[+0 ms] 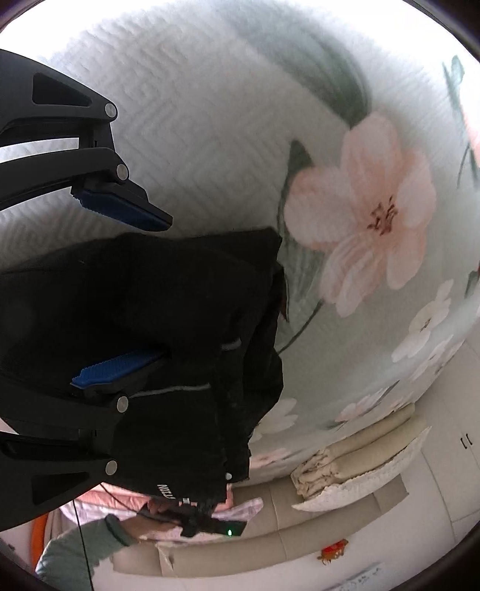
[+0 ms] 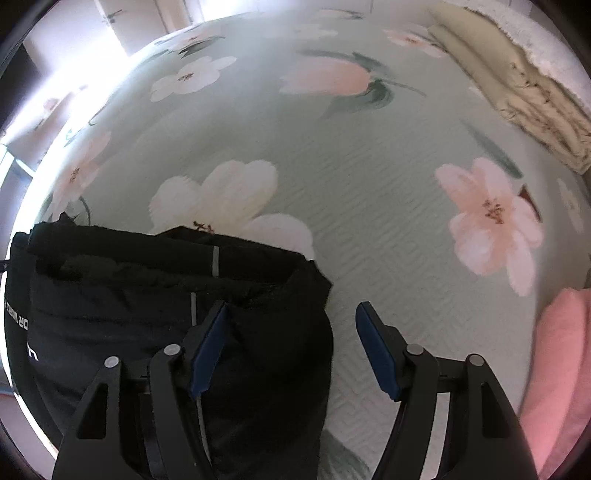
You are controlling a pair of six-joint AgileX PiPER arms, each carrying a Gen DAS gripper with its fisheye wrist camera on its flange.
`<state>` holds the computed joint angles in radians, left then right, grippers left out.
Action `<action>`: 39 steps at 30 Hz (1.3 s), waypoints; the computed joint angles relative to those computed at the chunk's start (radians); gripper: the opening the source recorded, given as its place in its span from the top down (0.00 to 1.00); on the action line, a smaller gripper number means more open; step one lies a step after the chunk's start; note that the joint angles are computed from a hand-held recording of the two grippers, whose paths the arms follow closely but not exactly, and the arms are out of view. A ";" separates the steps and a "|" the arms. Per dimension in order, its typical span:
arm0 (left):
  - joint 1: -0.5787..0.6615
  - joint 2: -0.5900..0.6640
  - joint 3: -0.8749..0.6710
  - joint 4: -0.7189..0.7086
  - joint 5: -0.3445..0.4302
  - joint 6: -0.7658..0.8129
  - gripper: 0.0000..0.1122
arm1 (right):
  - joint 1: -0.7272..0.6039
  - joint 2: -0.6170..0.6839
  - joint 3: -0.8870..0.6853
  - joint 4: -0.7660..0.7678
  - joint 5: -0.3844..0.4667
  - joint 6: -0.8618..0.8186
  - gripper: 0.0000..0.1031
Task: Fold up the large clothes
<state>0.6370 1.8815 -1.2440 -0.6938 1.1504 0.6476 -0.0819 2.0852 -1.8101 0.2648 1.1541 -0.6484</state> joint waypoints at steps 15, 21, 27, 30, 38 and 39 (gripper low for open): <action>-0.057 -0.354 -0.010 -0.009 -0.124 -0.149 0.91 | 0.044 -0.339 0.206 -0.158 -0.260 0.088 0.90; -0.203 -0.103 -0.205 0.174 -0.254 -0.320 0.91 | 0.112 -0.116 -0.115 -0.284 -0.214 0.250 0.90; -0.257 0.114 -0.148 0.212 -0.356 -0.400 0.89 | 0.162 0.203 -0.288 -0.379 -0.085 0.332 0.90; -0.225 0.122 -0.143 0.139 -0.345 -0.374 0.88 | 0.174 0.202 -0.178 -0.409 -0.139 0.338 0.90; -0.125 -0.030 -0.096 0.046 -0.278 -0.348 0.73 | 0.100 0.209 -0.278 -0.273 -0.005 0.327 0.79; -0.116 -0.068 -0.090 0.068 -0.277 -0.355 0.67 | 0.091 0.158 -0.234 -0.271 -0.029 0.314 0.71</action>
